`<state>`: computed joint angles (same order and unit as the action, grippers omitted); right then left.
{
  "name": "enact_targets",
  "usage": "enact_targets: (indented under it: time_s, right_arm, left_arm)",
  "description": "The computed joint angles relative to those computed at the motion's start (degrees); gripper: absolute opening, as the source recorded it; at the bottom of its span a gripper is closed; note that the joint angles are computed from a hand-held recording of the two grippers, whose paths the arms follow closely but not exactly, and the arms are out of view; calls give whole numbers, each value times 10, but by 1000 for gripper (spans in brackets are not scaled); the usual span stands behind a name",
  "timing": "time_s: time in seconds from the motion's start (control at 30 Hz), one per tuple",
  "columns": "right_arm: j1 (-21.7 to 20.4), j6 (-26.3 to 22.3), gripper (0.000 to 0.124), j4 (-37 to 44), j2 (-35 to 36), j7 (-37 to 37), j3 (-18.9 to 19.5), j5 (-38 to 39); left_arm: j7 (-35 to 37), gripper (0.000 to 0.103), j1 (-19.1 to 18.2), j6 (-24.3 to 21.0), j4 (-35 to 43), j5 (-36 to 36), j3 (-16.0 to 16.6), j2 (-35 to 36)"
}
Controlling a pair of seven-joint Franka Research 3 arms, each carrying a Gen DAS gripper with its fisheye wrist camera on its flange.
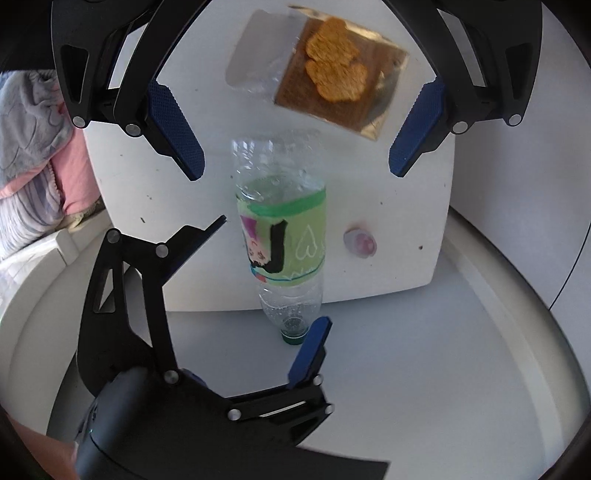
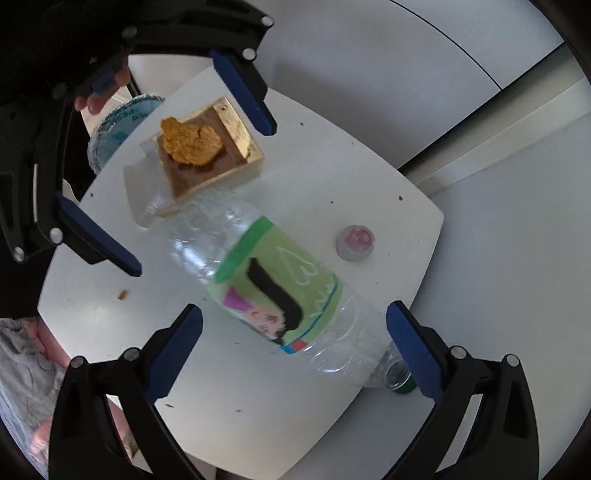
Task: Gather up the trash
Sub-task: 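Move the right gripper back to the clear plastic bottle, then close the right gripper around the bottle's middle and lift it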
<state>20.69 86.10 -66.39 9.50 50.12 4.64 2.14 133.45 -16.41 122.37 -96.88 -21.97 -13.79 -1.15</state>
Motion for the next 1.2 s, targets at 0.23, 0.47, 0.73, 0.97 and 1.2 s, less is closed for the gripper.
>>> enact_targets:
  time_s: [0.23,0.47,0.73,0.97,1.2]
  right_arm:
    - [-2,-60,97,93,69,-61,-1,7]
    - [-4,-151,97,224,157,-83,-9,32]
    - [-7,-181,94,245,174,-73,-16,48]
    - [-15,-170,81,229,164,-57,-17,56]
    - [-16,-140,77,188,139,-39,-17,57]
  left_arm:
    - [1,97,7,-34,50,6,-7,49]
    - [18,97,19,-62,80,-12,-16,79]
    - [26,85,33,-98,116,-37,-24,112]
    - [34,67,41,-122,133,-50,-31,128]
    - [47,60,46,-133,135,-61,-33,130]
